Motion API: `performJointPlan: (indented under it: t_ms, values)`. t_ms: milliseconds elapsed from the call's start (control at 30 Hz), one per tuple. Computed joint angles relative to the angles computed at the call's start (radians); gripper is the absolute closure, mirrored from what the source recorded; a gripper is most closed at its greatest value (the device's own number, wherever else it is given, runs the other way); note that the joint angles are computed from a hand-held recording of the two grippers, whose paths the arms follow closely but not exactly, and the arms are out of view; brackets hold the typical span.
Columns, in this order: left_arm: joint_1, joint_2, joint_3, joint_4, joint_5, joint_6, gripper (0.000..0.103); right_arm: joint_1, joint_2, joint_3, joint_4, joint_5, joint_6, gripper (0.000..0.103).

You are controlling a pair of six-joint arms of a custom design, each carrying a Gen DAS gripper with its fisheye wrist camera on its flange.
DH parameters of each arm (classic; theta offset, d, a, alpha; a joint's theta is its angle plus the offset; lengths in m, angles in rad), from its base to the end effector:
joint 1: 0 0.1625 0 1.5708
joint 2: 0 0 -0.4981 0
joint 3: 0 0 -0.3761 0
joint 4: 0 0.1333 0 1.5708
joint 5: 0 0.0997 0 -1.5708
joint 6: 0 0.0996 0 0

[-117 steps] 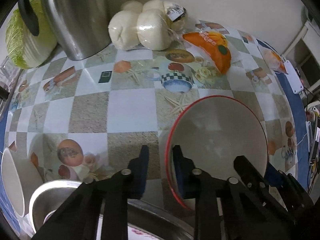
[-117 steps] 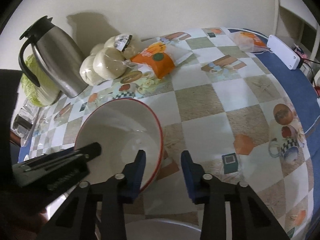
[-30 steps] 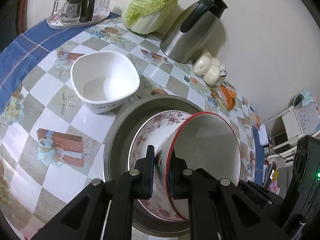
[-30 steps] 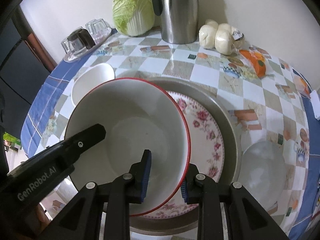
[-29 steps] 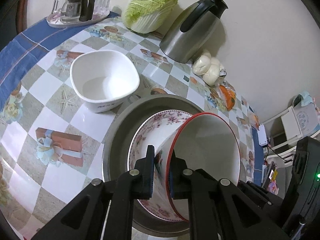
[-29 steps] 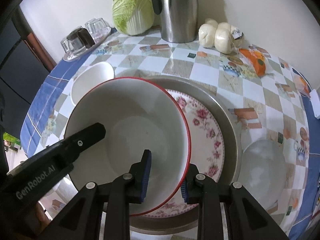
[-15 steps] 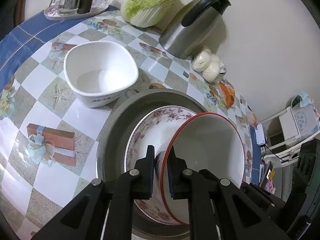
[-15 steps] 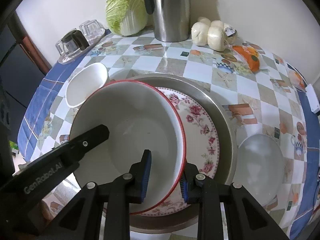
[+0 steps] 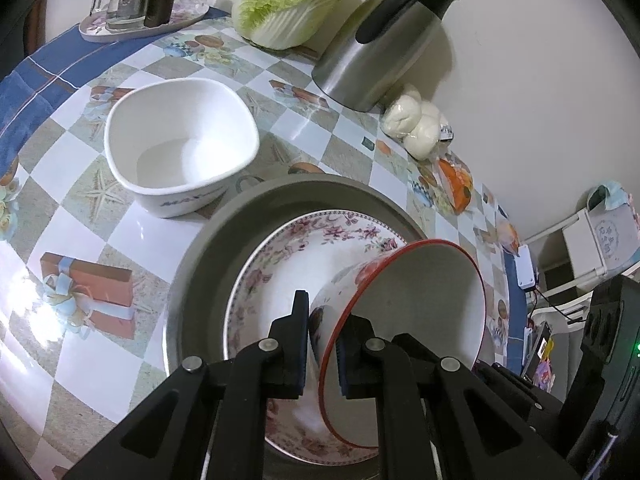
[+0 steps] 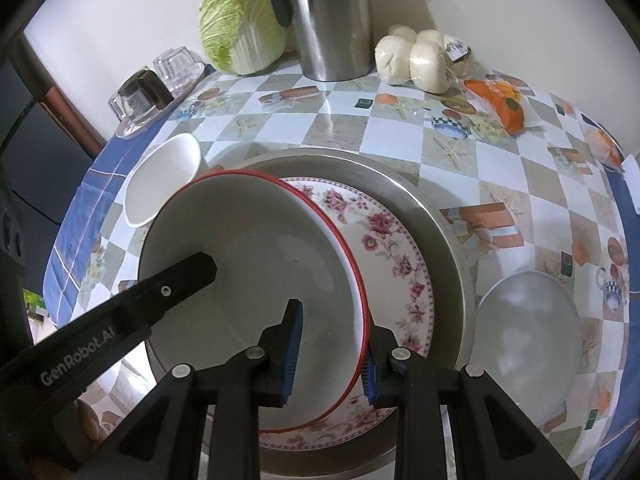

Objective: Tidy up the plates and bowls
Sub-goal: 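Lower the red-rimmed bowl onto the floral plate inside the basin, then open both grippers and pull them back from the bowl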

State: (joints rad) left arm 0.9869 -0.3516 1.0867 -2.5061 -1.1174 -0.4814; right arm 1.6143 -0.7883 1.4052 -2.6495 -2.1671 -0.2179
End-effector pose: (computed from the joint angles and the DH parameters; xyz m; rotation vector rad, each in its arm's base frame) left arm -0.3277 -0.8168 0.0139 0.0785 2.7957 -0.5694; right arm 0.1114 -0.7798 0.2688 0.1447 -2.4674 0.5114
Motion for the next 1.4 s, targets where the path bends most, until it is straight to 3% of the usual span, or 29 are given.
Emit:
performJointPlan:
  t_ms: [167, 300, 767, 1133, 1267, 1400]
  values:
    - [0.001, 0.007, -0.009, 0.008, -0.003, -0.001, 0.092, -0.008, 0.001, -0.003, -0.005, 0.007, 0.007, 0.075]
    - [0.004, 0.014, -0.016, 0.013, -0.015, -0.003, 0.086, -0.017, 0.011, -0.012, 0.005, 0.001, 0.025, 0.075]
    - [0.008, 0.014, -0.019, 0.015, -0.024, 0.005, 0.086, -0.017, 0.017, -0.022, 0.007, -0.008, 0.018, 0.075]
    - [-0.021, -0.008, 0.003, -0.003, 0.062, 0.071, 0.083, -0.001, -0.008, -0.005, -0.065, -0.017, -0.017, 0.075]
    - [-0.034, -0.019, 0.019, -0.02, 0.109, 0.086, 0.063, 0.005, -0.022, 0.0, -0.089, -0.024, -0.022, 0.074]
    - [-0.043, -0.029, 0.032, -0.025, 0.156, 0.088, 0.043, 0.01, -0.027, 0.0, -0.113, -0.064, -0.034, 0.048]
